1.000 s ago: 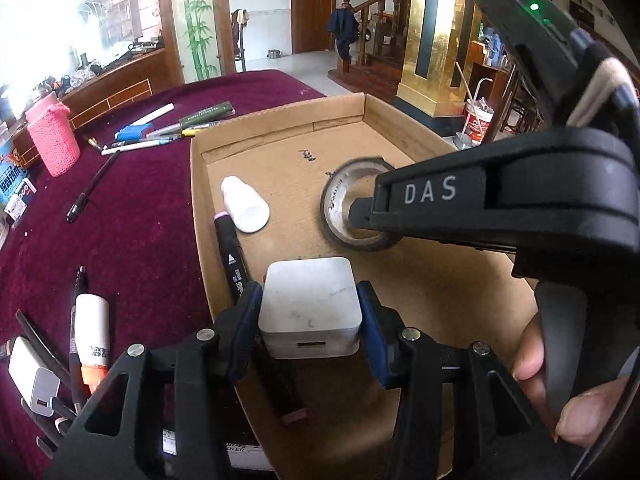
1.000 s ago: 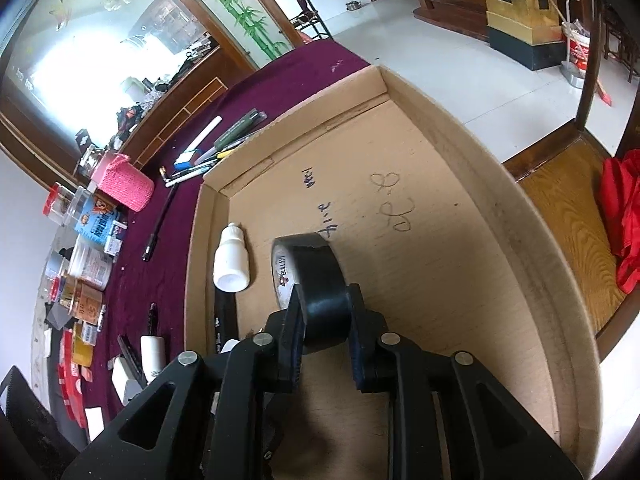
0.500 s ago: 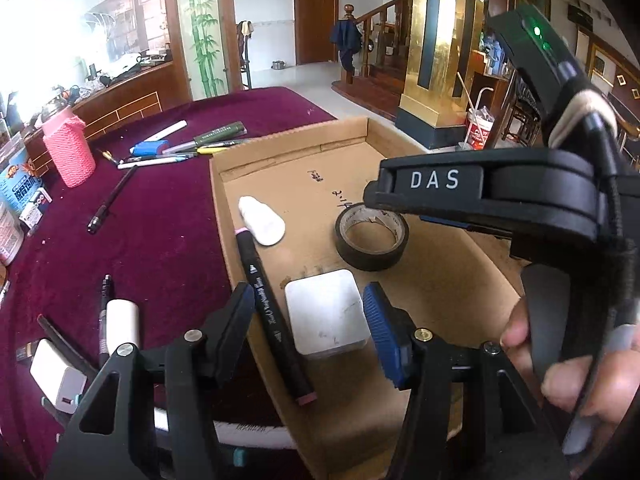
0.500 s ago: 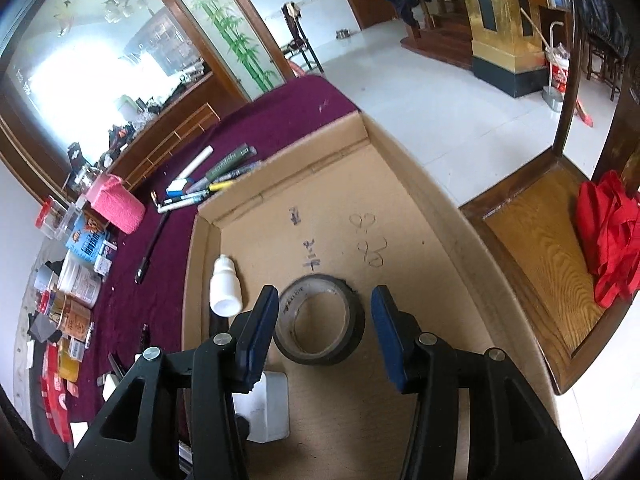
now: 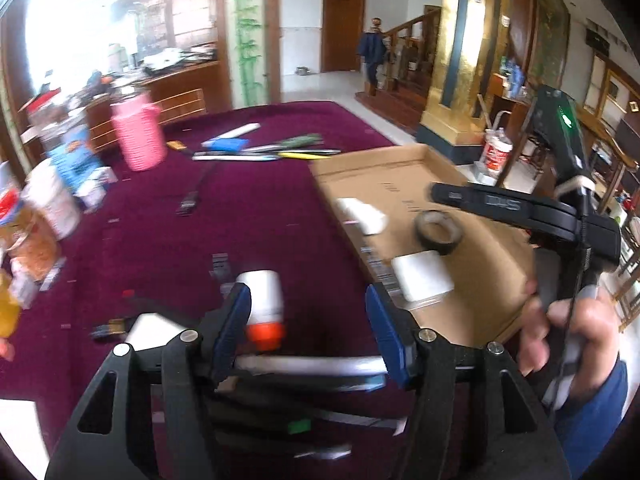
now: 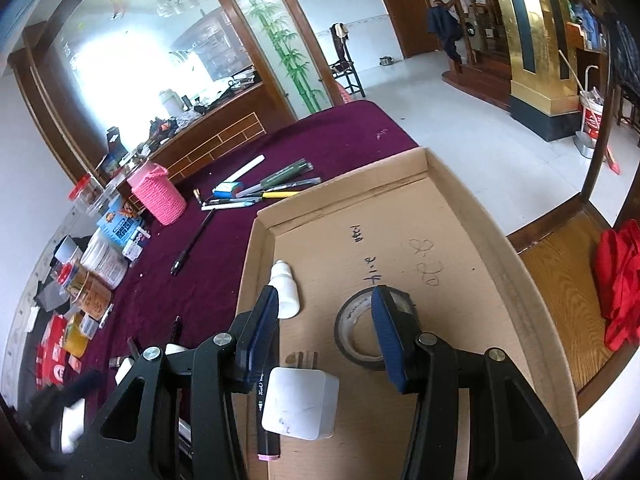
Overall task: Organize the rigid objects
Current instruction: 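Grasp the orange-capped white bottle with the right tool while the left grasps a gold-banded black marker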
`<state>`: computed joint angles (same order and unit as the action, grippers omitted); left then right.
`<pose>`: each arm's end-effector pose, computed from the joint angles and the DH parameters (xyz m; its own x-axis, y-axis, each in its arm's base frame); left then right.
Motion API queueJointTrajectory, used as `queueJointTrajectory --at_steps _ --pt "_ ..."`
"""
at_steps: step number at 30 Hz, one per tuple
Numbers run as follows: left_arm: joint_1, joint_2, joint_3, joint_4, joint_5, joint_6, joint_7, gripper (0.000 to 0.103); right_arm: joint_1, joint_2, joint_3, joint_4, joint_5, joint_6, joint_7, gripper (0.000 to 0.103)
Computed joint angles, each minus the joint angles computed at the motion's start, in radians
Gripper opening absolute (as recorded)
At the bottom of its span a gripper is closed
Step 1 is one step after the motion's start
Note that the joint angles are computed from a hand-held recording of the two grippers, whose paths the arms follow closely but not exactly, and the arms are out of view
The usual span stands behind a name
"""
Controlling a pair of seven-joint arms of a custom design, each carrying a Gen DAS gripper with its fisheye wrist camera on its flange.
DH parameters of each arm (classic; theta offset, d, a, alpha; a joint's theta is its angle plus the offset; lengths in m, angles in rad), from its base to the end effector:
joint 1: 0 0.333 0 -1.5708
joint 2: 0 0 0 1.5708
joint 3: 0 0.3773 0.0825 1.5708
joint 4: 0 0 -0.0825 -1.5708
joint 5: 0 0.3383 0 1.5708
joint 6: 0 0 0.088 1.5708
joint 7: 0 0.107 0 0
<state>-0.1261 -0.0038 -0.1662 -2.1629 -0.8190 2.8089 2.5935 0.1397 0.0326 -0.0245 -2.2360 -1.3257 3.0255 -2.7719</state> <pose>0.5220 -0.1204 0.5468 -0.5849 -0.8110 0.0124 -0.5812 0.4084 -0.7038 0.4962 0.1308 0.4923 -0.3561 -0.8577 -0.3708 -0.5559 0.5134 -0.6538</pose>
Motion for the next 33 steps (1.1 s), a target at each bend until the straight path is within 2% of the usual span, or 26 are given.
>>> queueJointTrajectory --at_steps 2,4,7,10,12,13,15,24,28,29,30,31,32,33 --pt "0.033 0.009 0.030 0.024 0.021 -0.026 0.012 0.059 0.001 0.003 0.000 0.003 -0.009 0.004 0.010 0.043" --pt "0.072 0.040 0.055 0.061 0.106 -0.045 -0.031 0.059 0.001 0.004 -0.001 0.005 -0.027 0.009 0.028 0.043" --pt "0.132 0.096 0.067 0.130 0.175 -0.105 -0.032 0.059 0.002 0.005 0.000 0.006 -0.027 0.009 0.028 0.043" --pt "0.188 0.166 0.059 0.205 0.239 -0.179 -0.001 0.059 0.001 0.007 -0.003 0.008 -0.041 0.023 0.043 0.043" --pt "0.200 0.192 0.051 0.207 0.292 -0.139 -0.015 0.059 0.002 0.007 -0.002 0.007 -0.037 0.021 0.037 0.043" --pt "0.214 0.214 0.043 0.229 0.310 -0.165 -0.003 0.059 0.002 0.007 -0.002 0.007 -0.037 0.020 0.039 0.043" --pt "0.240 0.236 0.022 0.242 0.300 -0.162 0.018 0.059 0.000 0.006 -0.004 0.006 -0.047 0.027 0.051 0.043" --pt "0.288 0.299 -0.016 0.298 0.385 -0.220 0.110 0.058 0.004 0.012 -0.004 0.009 -0.042 0.034 0.049 0.043" --pt "0.247 0.313 -0.004 0.281 0.466 -0.147 0.076 0.058 0.007 0.012 -0.003 0.011 -0.054 0.033 0.054 0.043" --pt "0.230 0.321 0.009 0.282 0.504 -0.137 0.038 0.056 0.007 0.013 -0.003 0.012 -0.054 0.034 0.052 0.043" --pt "0.211 0.329 0.024 0.282 0.546 -0.124 -0.008 0.045 0.008 0.014 -0.003 0.013 -0.054 0.035 0.051 0.043" --pt "0.214 0.330 0.018 0.277 0.553 -0.113 -0.026 0.041 0.008 0.015 -0.003 0.014 -0.060 0.040 0.056 0.043" --pt "0.219 0.330 0.010 0.277 0.554 -0.108 -0.040 0.030 0.007 0.017 -0.005 0.017 -0.074 0.050 0.066 0.043" --pt "0.199 0.328 0.031 0.269 0.593 -0.092 -0.096 0.024 0.009 0.019 -0.004 0.022 -0.085 0.055 0.074 0.043"
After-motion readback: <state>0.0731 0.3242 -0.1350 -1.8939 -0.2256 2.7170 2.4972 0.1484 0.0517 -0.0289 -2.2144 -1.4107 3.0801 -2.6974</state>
